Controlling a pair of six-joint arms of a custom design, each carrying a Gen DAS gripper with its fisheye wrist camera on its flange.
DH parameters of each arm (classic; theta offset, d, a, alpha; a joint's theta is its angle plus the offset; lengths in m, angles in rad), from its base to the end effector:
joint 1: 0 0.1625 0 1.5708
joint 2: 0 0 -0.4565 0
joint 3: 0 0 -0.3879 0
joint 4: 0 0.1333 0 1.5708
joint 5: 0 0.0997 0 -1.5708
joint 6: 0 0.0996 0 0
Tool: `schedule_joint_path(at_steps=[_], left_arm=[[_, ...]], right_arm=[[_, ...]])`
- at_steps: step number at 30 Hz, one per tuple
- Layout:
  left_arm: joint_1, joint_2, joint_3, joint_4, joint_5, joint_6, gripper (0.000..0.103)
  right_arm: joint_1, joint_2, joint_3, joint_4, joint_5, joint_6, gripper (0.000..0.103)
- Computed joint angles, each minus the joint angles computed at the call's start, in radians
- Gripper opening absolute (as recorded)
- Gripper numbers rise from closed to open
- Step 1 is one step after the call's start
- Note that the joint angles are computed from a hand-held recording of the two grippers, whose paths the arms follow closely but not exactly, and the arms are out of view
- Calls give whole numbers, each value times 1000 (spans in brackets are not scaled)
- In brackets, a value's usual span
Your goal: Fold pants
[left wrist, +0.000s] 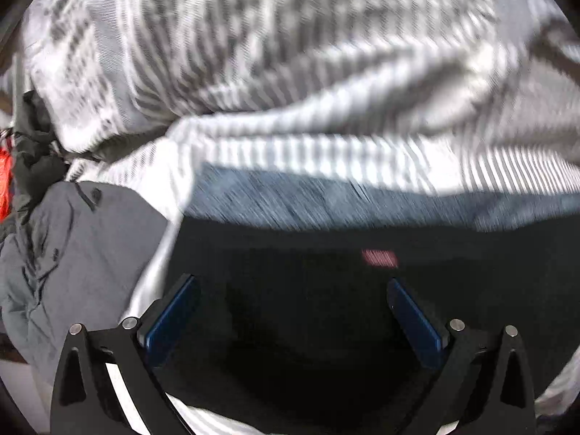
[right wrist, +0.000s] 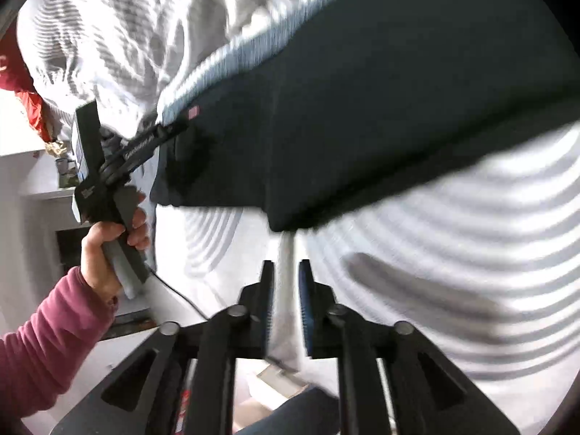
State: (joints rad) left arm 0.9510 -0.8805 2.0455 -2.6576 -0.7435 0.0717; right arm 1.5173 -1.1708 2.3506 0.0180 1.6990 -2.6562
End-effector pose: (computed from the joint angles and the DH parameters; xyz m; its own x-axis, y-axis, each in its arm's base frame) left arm -0.1443 -0.5579 0.0831 -0.4748 0.4970 -0.7264 0.6147 0.7779 0.1305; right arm 0.1060 -0.2748 0.0960 -0.8505 0.5219 -0.0647 0.5049 0.7760 -0.3779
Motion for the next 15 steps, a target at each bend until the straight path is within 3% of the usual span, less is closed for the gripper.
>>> schedule_joint_path(at_steps=[5, 7, 8, 10, 13, 15], left_arm=[[49, 87, -116, 18, 105, -56, 103], [93, 92, -138, 50, 66, -104, 103], [105, 78, -127, 32, 36, -126, 103], [101, 70, -134, 75, 40, -161, 103], [63, 64, -142, 186, 89, -209, 103], [33, 42, -121, 197, 59, -206, 103]], right_arm=[[35, -108, -67, 90, 277, -51, 36], [8, -104, -81, 100, 332, -50, 59], [-29, -93, -76, 89, 339, -63, 59], [-122, -127, -19, -1, 255, -123, 60], [-151, -166, -5, -4, 196, -127, 61], [-194, -199, 11, 5, 127, -102, 61]])
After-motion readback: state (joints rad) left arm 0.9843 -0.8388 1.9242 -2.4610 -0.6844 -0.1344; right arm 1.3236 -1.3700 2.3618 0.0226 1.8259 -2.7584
